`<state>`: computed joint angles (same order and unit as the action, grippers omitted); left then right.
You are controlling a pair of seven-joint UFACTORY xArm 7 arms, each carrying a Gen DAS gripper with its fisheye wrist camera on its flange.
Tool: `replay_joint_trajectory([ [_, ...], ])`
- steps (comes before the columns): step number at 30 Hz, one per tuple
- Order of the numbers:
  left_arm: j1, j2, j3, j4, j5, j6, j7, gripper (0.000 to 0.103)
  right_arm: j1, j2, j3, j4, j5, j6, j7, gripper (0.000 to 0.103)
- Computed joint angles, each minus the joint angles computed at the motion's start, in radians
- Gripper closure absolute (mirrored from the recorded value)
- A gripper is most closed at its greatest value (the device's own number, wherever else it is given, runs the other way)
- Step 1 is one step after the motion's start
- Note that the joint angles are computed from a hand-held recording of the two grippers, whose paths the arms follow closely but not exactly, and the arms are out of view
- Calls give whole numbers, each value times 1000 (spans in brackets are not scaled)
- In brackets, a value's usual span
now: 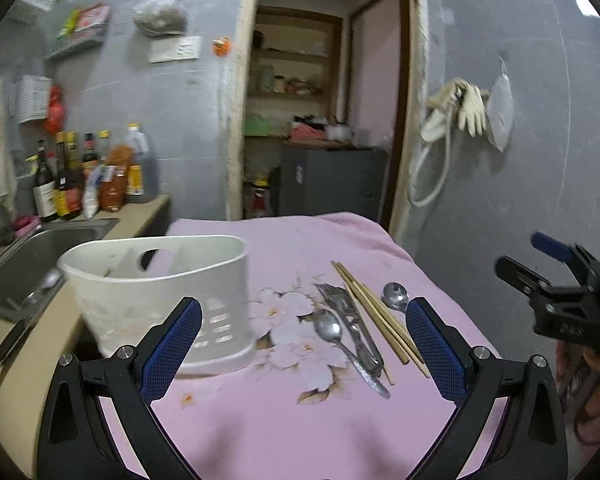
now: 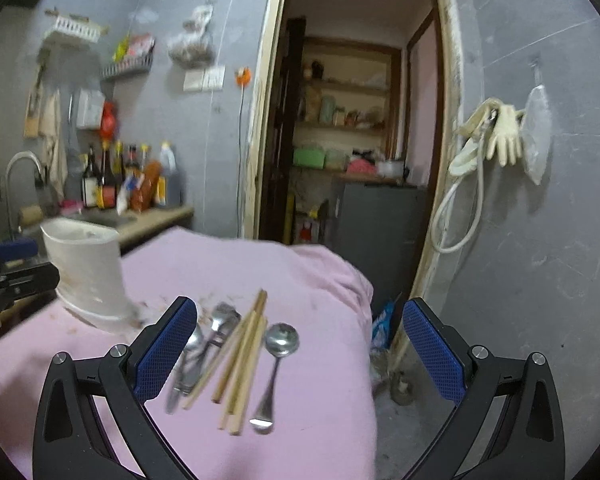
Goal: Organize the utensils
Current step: 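Move both tools down toward the utensils lying on the pink cloth, then close the right tool on the large metal spoon while the left tool grasps the small spoon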
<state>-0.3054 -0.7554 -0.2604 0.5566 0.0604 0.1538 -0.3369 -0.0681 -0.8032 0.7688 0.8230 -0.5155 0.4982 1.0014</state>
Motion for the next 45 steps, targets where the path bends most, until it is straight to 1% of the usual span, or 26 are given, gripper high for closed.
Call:
replay_joint_trajectory([
  [2, -5, 52, 4, 29, 10, -9, 22, 3, -1, 45, -16, 8, -2, 1, -29, 0],
  [4, -32, 119, 28, 68, 12, -1, 61, 4, -2, 101, -30, 25, -12, 10, -58, 0],
  [5, -38, 142, 33, 80, 10, 1, 73, 7, 1, 127, -39, 32, -17, 13, -69, 0],
  [6, -60, 174, 52, 99, 2, 8, 94, 9, 7, 155, -49, 39, -24, 12, -78, 0],
  [8, -92, 226, 79, 129, -17, 24, 132, 21, 32, 213, -77, 50, -28, 15, -89, 1],
  [9, -118, 253, 100, 145, -36, 40, 158, 25, 48, 241, -98, 53, -28, 10, -93, 4],
  [11, -162, 308, 141, 180, -80, 75, 219, 39, 78, 299, -136, 69, -26, 18, -102, 13],
  [12, -174, 328, 152, 194, -101, 89, 245, 43, 101, 329, -161, 77, -18, 24, -113, 21],
  [13, -182, 346, 157, 207, -121, 102, 267, 51, 131, 359, -193, 82, 0, 26, -131, 31],
  [14, -198, 377, 171, 227, -150, 123, 299, 58, 158, 383, -220, 88, 15, 31, -145, 35],
  [15, -198, 391, 172, 234, -171, 132, 319, 61, 177, 403, -239, 96, 21, 41, -153, 39],
  [17, -187, 439, 169, 273, -204, 178, 349, 69, 220, 445, -284, 107, 42, 58, -184, 40],
  [19, -162, 471, 150, 302, -219, 206, 352, 71, 265, 469, -326, 107, 66, 54, -208, 41],
  [21, -145, 499, 146, 322, -243, 221, 365, 71, 303, 492, -360, 112, 75, 62, -231, 43],
  [24, -110, 531, 131, 348, -245, 248, 359, 72, 350, 517, -406, 117, 91, 59, -263, 45],
  [27, -85, 562, 119, 373, -240, 274, 346, 77, 385, 551, -441, 133, 123, 62, -310, 48],
  [29, -79, 584, 121, 394, -263, 297, 347, 82, 405, 570, -461, 147, 155, 69, -341, 50],
  [32, -72, 586, 124, 399, -295, 310, 366, 84, 419, 597, -479, 172, 177, 89, -374, 51],
  [34, -68, 588, 126, 401, -312, 312, 379, 86, 423, 615, -482, 191, 170, 102, -383, 51],
  [37, -63, 601, 120, 414, -318, 315, 377, 90, 430, 642, -481, 222, 143, 129, -385, 51],
  [39, -62, 611, 111, 423, -311, 319, 366, 90, 438, 658, -482, 237, 126, 140, -380, 51],
  [43, -68, 626, 116, 439, -356, 329, 405, 90, 449, 690, -503, 265, 139, 146, -393, 51],
  [45, -65, 630, 114, 442, -361, 329, 406, 94, 453, 701, -506, 273, 126, 147, -382, 50],
])
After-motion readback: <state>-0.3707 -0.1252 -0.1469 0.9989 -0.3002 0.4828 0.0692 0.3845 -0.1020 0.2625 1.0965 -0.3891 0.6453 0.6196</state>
